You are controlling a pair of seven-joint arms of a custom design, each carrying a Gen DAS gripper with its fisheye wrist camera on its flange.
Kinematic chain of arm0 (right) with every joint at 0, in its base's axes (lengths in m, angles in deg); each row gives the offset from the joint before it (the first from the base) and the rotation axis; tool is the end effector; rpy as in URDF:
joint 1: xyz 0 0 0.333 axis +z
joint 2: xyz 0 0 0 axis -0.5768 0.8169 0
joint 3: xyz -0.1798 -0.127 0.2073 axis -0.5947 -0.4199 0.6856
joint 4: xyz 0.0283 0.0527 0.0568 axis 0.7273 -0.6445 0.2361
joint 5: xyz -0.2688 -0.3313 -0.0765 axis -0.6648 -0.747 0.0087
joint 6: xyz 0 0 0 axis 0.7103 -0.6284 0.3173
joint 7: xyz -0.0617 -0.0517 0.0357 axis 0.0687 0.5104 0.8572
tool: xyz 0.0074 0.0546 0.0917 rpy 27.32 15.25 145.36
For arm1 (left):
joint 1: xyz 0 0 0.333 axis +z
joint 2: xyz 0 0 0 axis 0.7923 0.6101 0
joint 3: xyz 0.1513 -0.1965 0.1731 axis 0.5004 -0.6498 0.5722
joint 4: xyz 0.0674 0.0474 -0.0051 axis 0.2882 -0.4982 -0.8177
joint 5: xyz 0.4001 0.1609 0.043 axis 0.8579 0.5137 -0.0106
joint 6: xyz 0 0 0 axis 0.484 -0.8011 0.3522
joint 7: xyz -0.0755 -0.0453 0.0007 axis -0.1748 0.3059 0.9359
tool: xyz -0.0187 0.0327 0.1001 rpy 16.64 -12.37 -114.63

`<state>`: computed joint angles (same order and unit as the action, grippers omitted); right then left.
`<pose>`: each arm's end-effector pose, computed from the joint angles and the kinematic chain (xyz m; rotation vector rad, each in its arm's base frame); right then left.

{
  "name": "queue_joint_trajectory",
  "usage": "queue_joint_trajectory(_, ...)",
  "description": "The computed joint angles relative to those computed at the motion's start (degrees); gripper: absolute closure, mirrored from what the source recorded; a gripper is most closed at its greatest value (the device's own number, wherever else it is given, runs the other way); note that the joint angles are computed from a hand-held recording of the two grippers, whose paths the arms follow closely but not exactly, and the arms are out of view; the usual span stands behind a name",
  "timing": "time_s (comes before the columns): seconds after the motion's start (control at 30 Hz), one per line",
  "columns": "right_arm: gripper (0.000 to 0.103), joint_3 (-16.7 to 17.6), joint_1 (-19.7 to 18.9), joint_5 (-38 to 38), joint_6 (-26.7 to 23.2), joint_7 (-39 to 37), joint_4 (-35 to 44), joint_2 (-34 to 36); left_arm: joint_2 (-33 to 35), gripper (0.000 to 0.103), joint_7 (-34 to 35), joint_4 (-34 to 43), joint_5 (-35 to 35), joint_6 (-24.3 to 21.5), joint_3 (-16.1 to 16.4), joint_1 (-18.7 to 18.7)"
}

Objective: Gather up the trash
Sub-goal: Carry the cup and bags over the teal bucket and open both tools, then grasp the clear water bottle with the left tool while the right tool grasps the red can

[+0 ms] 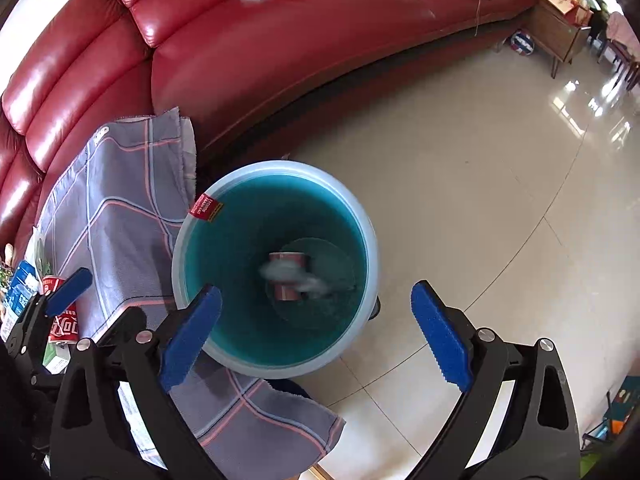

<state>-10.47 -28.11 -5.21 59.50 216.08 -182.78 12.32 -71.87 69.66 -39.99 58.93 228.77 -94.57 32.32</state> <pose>0.4337 0.1260 0.5341 -1.4430 2.4151 -0.2619 0.4803 -0.2741 0.5441 -1.3068 2.5421 -0.7960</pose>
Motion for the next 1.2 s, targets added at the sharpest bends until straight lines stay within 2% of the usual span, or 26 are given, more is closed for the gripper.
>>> queue_joint_trajectory(0.07, 0.011, 0.2, 0.2, 0.0, -0.8, -0.1, 0.8, 0.8, -1.0, 0.005, -0.2, -0.6, 0.1, -0.3, 0.2, 0.2)
queue_joint_trajectory(0.37, 0.011, 2.2, 1.9, -1.8, -2.7, 1.5, 4.2, 2.1, -6.2, 0.004, -0.7, -3.9, -1.6, -2.6, 2.9, 1.3)
queue_joint_trajectory(0.63, 0.011, 4.5, 5.2, -3.1, -4.0, 3.0, 8.8, 4.8, -12.5, 0.004, -1.1, -7.7, -1.4, -4.7, 6.3, 3.4)
queue_joint_trajectory(0.9, 0.011, 6.3, 9.8, -5.2, -4.9, 2.5, 17.5, 12.7, -18.5, 0.004, -1.4, -11.3, 0.6, -6.5, 10.3, 7.9)
queue_joint_trajectory(1.03, 0.011, 6.5, 12.2, -6.3, -5.1, 2.5, 22.4, 17.5, -19.8, 0.004, -0.3, -11.1, 1.6, -7.4, 12.6, 10.6)
queue_joint_trajectory(1.2, 0.011, 6.2, 15.5, -7.6, -5.7, 2.4, 29.4, 24.2, -19.9, 0.004, 2.7, -10.0, 5.7, -6.2, 14.2, 14.8)
